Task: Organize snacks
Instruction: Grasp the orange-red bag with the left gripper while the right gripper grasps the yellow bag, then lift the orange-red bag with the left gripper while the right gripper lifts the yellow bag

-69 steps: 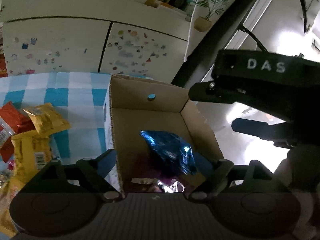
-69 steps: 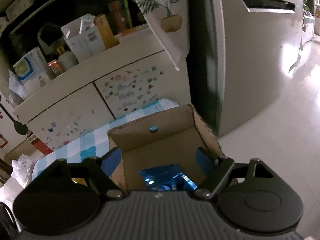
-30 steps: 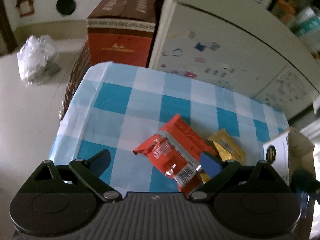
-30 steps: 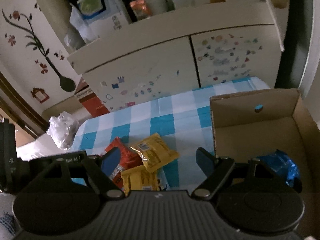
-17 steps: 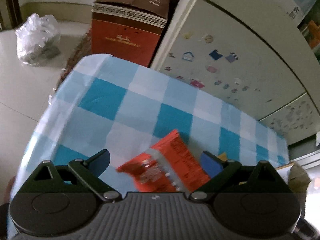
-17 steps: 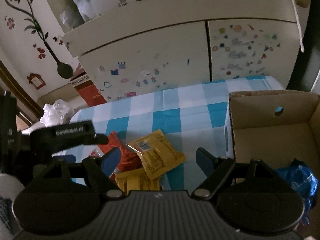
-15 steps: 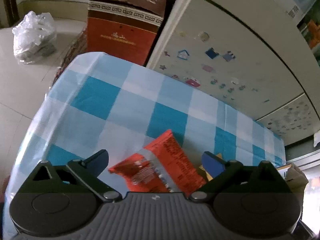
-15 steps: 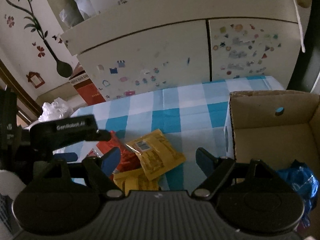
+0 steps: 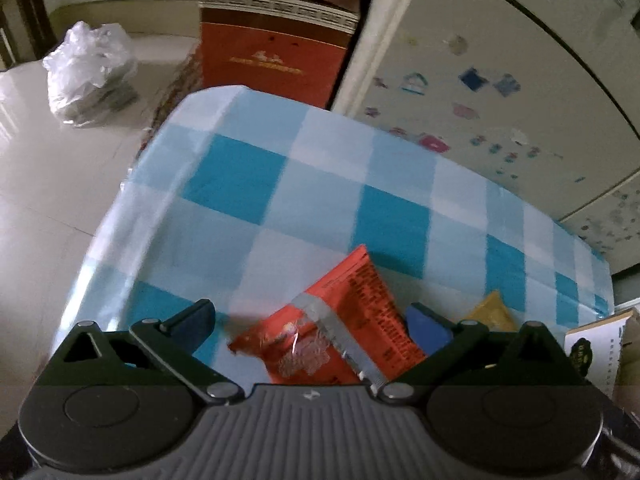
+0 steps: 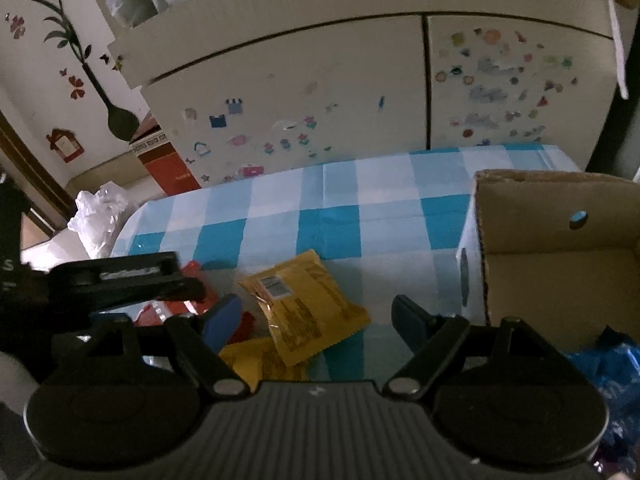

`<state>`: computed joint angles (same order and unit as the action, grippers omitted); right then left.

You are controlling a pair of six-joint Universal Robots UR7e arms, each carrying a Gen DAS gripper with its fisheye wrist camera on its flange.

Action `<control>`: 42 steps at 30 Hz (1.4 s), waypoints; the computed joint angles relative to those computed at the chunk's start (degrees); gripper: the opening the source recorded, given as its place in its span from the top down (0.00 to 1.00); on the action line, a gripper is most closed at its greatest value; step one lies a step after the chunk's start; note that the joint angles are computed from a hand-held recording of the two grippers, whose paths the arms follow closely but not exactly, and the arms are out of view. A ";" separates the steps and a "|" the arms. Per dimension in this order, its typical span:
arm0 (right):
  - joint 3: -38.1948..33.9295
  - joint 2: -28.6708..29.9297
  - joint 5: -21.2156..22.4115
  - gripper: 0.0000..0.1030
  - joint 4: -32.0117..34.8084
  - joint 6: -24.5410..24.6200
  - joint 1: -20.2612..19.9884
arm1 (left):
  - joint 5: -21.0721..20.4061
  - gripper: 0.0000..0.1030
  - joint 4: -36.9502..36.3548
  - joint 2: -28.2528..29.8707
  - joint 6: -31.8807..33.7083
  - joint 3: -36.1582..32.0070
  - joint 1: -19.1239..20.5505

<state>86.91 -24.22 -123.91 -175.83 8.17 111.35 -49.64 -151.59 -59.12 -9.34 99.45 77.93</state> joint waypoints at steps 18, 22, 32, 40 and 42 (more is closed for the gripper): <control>-5.94 5.48 -0.48 0.20 3.15 -0.20 -1.58 | -4.04 0.00 6.25 -3.30 -1.61 0.29 0.69; -6.29 5.86 -2.37 0.32 3.26 -0.68 -1.07 | -4.73 0.00 4.82 -3.74 2.70 1.45 0.37; -5.02 4.40 -0.88 0.36 2.10 2.30 -1.33 | -3.00 0.00 0.34 -3.43 18.31 4.58 -0.96; -6.34 4.83 -1.30 0.36 4.98 2.81 -0.66 | -0.26 0.00 -2.75 -1.63 24.56 6.13 -0.47; -6.88 5.10 -2.15 0.36 6.58 3.29 -0.38 | 0.08 0.00 -3.30 -1.60 25.14 6.37 -0.66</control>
<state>80.03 -19.12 -126.06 -169.26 11.46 110.97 -49.56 -154.90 -60.72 15.80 105.82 77.27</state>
